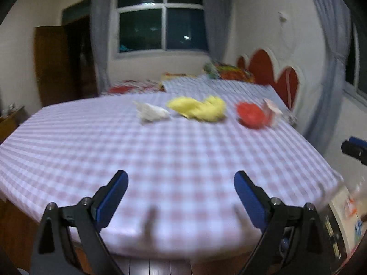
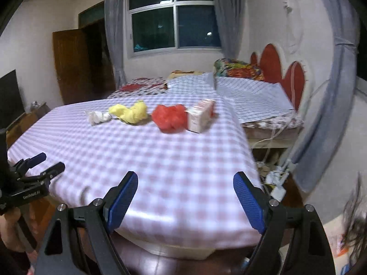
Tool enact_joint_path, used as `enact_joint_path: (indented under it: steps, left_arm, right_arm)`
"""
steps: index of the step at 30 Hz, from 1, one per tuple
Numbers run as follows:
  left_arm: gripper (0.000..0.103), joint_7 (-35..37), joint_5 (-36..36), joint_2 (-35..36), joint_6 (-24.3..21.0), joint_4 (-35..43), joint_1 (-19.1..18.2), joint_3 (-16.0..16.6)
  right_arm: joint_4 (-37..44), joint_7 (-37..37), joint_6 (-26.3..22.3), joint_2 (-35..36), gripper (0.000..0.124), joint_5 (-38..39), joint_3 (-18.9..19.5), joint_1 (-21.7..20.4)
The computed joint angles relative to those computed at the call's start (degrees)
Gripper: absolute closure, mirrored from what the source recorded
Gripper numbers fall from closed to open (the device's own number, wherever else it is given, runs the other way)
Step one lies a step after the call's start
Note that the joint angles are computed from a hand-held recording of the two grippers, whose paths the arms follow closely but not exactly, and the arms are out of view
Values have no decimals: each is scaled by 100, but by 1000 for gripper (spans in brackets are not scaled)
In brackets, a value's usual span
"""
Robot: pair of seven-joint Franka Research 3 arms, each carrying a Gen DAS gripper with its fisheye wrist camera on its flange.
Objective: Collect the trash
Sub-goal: 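Move both tools back to the table, then grasp the white tissue with the left tool while the right tool grasps the red plastic bag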
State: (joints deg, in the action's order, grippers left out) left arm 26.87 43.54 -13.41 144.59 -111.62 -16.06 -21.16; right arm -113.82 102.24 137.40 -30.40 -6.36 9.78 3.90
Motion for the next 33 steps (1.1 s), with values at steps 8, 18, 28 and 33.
enact_joint_path:
  steps: [8, 18, 28, 33]
  left_arm:
    - [9, 797, -265, 898, -362, 1057, 83, 332]
    - [13, 1824, -1103, 2057, -720, 2355, -28, 761]
    - [14, 2595, -1330, 3348, -1428, 4090, -340, 1050]
    - [15, 3098, -1541, 4125, -2160, 5341, -555, 1205]
  right_arm:
    - [1647, 247, -221, 1764, 37, -830, 211, 95]
    - [3412, 57, -976, 3419, 38, -1354, -271, 832]
    - [4645, -280, -1523, 4499, 49, -1192, -905, 1394]
    - [5322, -456, -1948, 4985, 53, -1156, -1085, 1565]
